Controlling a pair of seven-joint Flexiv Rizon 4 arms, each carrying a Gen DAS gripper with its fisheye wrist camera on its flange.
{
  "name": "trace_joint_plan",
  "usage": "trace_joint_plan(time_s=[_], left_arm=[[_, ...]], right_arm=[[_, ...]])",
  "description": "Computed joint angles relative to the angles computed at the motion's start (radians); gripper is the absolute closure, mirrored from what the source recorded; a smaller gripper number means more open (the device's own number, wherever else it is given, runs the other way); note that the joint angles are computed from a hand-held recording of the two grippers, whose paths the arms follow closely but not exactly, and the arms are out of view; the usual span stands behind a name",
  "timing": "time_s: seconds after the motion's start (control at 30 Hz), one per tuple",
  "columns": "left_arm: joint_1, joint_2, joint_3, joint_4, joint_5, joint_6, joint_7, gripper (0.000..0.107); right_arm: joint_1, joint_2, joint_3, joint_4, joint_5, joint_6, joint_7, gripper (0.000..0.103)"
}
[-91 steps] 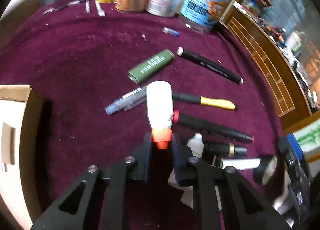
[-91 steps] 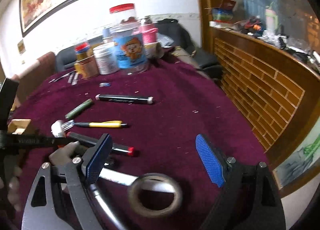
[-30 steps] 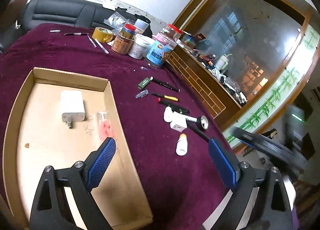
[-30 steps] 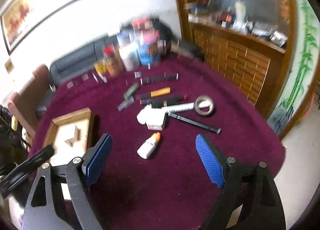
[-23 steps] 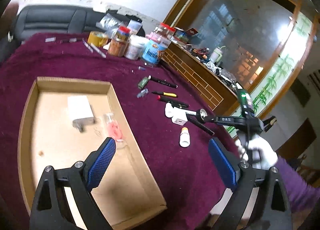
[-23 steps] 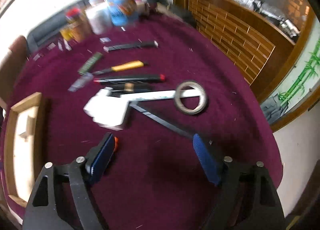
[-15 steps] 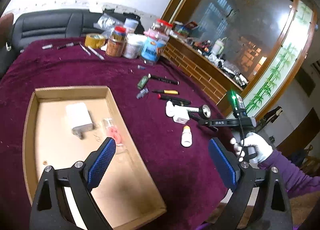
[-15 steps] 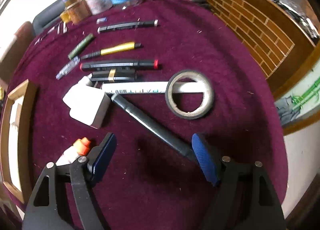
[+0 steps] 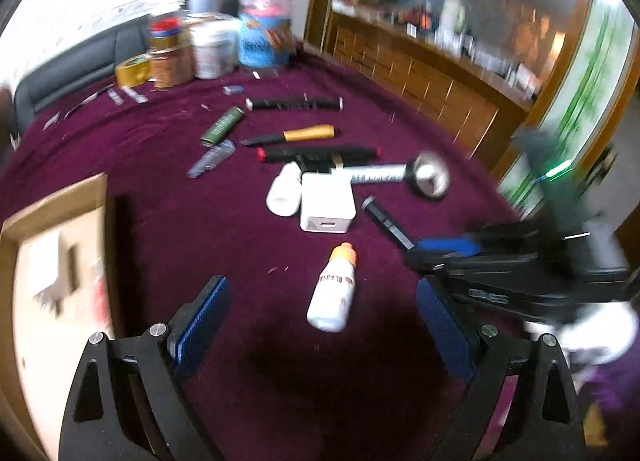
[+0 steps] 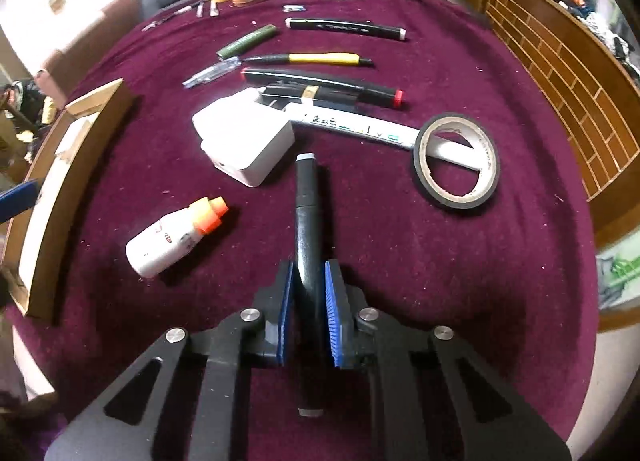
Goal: Organize rigid objects
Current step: 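Grasp the orange-capped white bottle with the left tool while the right tool grasps the black marker, then carry bottle and marker into the cardboard box and open both tools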
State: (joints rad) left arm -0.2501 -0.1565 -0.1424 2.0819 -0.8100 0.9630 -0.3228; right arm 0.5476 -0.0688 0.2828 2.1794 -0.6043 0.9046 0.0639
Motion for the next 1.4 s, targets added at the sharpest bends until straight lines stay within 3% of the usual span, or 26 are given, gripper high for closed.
trace_joint_plan(time_s=[0.13, 0.2, 0.23, 0.3, 0.33, 0.47, 0.63, 0.77, 0.87, 1.0, 1.1, 1.2, 1.4], left_arm=[[-0.054, -0.084, -0.017, -0.003, 0.190, 0.177, -0.081, 0.018], [-0.053, -0.105, -0.024, -0.006, 0.233, 0.190, -0.101, 0.036], [-0.022, -0.098, -0.059, -0.002, 0.175, 0.159, -0.070, 0.045], [-0.013, -0.082, -0.056, -0.001, 0.178, 0.135, -0.080, 0.083], [-0.011, -0.076, -0.048, -0.007, 0.190, 0.110, -0.098, 0.084], [0.027, -0.012, -0.035, 0.013, 0.044, 0.012, -0.044, 0.084], [0.101, 0.077, 0.060, -0.006, -0.156, -0.226, 0.008, 0.084], [0.155, 0.064, 0.112, -0.067, -0.214, -0.254, 0.019, 0.084], [0.199, -0.007, 0.126, -0.145, -0.168, -0.160, -0.038, 0.084], [0.261, -0.150, 0.117, -0.292, -0.026, -0.157, -0.204, 0.084], [0.292, -0.249, 0.099, -0.392, 0.067, -0.181, -0.321, 0.084], [0.305, -0.326, 0.075, -0.469, 0.131, -0.187, -0.400, 0.084], [0.324, -0.417, 0.046, -0.557, 0.209, -0.202, -0.486, 0.084]], right_arm=[[-0.010, -0.016, -0.017, 0.009, -0.055, 0.043, 0.027, 0.089], [-0.008, -0.025, -0.025, 0.003, -0.095, 0.039, 0.044, 0.089], [-0.007, -0.028, -0.029, 0.006, -0.117, 0.043, 0.061, 0.089], [-0.004, -0.034, -0.035, 0.005, -0.163, 0.042, 0.098, 0.089], [-0.005, -0.037, -0.037, 0.006, -0.171, 0.045, 0.107, 0.090], [-0.019, -0.020, -0.043, 0.040, -0.222, 0.128, 0.193, 0.090], [-0.019, -0.004, -0.045, 0.012, -0.350, 0.191, 0.295, 0.090], [-0.010, -0.058, -0.062, -0.089, -0.426, 0.277, 0.301, 0.090], [0.007, -0.161, -0.093, -0.204, -0.418, 0.392, 0.254, 0.090], [0.029, -0.349, -0.095, -0.406, -0.257, 0.465, 0.091, 0.090], [0.027, -0.472, -0.057, -0.565, -0.117, 0.401, -0.035, 0.090], [0.038, -0.577, -0.041, -0.722, -0.012, 0.270, -0.122, 0.090], [0.082, -0.669, -0.091, -0.871, 0.118, 0.147, -0.150, 0.090]])
